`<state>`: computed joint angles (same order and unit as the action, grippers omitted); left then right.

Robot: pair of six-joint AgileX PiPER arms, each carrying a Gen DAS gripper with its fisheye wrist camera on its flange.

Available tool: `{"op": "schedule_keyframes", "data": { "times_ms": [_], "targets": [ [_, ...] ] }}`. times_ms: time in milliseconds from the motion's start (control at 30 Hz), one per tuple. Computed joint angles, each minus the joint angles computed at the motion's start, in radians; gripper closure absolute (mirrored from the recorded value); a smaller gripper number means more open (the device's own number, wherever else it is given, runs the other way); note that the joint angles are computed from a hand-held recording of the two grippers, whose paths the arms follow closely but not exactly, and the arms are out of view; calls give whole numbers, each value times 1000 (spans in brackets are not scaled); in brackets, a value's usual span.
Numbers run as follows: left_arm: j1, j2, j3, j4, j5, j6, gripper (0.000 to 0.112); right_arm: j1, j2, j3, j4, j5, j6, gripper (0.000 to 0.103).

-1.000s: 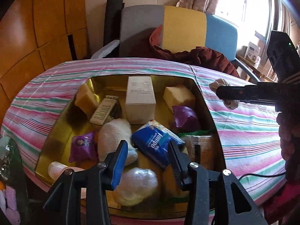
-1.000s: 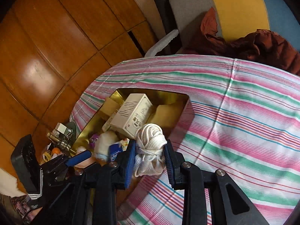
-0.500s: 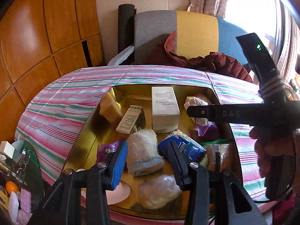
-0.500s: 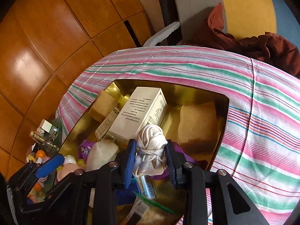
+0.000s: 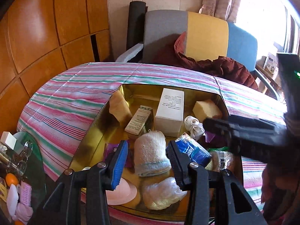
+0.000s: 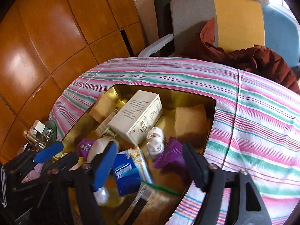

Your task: Organize objects

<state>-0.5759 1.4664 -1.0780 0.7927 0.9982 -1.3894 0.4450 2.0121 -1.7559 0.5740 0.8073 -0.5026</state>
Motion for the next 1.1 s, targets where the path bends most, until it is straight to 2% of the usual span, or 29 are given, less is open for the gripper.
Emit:
{"op": "schedule_keyframes", "data": {
  "times_ms": [133,333,433,700,867,1100],
  "targets": [
    [-1,4,-21,-7,42,23,68,34,-91,117,-42,-92,47,1],
    [-4,-17,-25,8,92,13,68,63,-162,187,-206,-184,258,0],
    [2,-30,-18,11,104,7,68,60,-172,191,-285,-186,357,0],
    [-7,-37,-31,9,148,4,68,136,-197,222,-651,-199,664,0],
    [-26,-38,-38,27,187,1,68,164,-212,239,-734,-201,755,0],
    [-13,-38,-56,-10,199,44,68,216,-200,210,-912,-132,923,0]
  ]
}}
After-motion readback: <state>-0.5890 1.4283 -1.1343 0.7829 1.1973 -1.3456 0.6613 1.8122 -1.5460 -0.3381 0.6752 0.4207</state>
